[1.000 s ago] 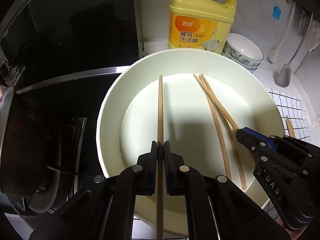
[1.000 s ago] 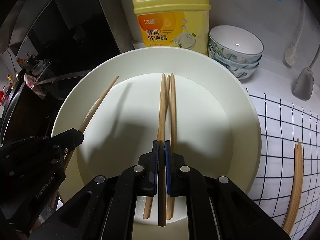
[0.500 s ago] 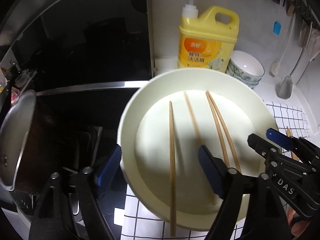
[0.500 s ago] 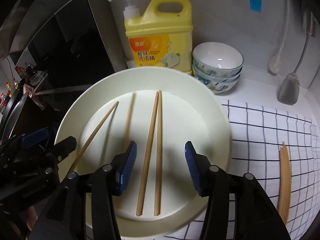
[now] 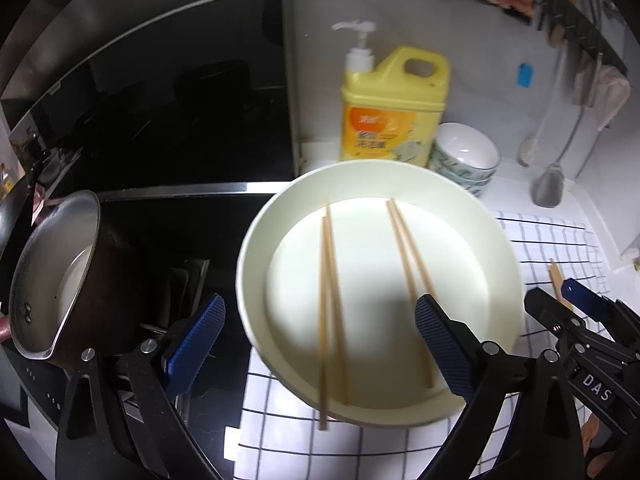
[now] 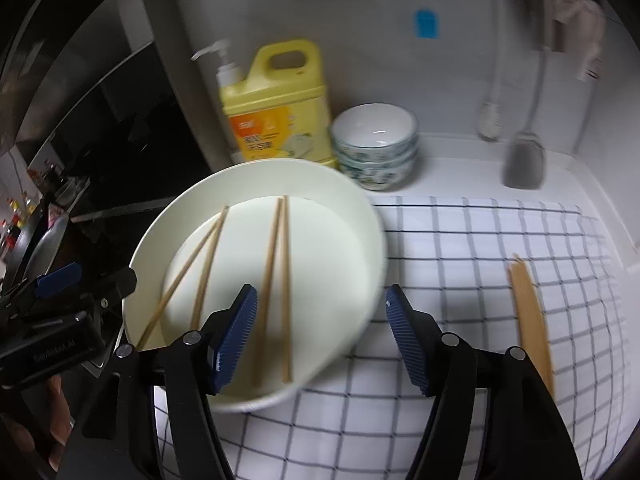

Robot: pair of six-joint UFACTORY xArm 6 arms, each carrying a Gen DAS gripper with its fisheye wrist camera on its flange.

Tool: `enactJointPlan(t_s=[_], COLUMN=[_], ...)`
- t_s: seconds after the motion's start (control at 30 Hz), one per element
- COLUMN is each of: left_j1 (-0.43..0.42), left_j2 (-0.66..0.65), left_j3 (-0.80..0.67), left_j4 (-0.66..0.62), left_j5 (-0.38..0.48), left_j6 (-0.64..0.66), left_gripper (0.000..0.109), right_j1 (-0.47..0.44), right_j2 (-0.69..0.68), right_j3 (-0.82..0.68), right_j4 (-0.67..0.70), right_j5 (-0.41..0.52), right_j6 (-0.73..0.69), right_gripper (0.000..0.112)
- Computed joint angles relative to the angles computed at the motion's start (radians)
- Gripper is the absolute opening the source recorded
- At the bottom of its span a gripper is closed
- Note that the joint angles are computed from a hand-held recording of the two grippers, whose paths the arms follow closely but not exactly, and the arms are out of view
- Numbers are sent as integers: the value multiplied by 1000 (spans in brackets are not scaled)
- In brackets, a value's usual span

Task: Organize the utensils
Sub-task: 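Open both tools to drop the chopsticks into the bowl, then move both open tools back over the chopstick bundle on the grid cloth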

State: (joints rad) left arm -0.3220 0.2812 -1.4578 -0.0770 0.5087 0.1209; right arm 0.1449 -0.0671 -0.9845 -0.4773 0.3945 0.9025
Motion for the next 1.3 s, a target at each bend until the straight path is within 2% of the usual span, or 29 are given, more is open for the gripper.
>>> enactJointPlan(t_s=[0.27,0.5,0.67,0.77,0.9,1.03,1.2,1.3], left_j1=[-73,-176,-260,-310,-377,-427,-461,-461], left_j2=[-75,-129,-155,-161,-157,-143,-105,-79], left_j3=[76,135,171,182,175,154,123,121], left_j4=[-42,-38,59,198,372,469,505,512], left_j5=[-19,-39,-61,-64,-27,31,73,41], left_j6=[44,16,-124,-294,-518,-648,-703,-700], left_gripper=[96,96,96,96,96,96,96,96], right_j1=[-36,-110,-224,-314,-434,-509,-537,-530], right_j2=[-237,-444,-600,-676,-751,-736,-677,-645], right_j3=[190,345,466,533,613,641,649,661], right_j4=[-82,-68,26,139,316,558,679,667], right_j5=[74,152,152,124,61,19,-20,-62], right_j6=[112,74,-98,-273,-549,-825,-949,-936], right_gripper=[66,67,67,67,68,68,68,68])
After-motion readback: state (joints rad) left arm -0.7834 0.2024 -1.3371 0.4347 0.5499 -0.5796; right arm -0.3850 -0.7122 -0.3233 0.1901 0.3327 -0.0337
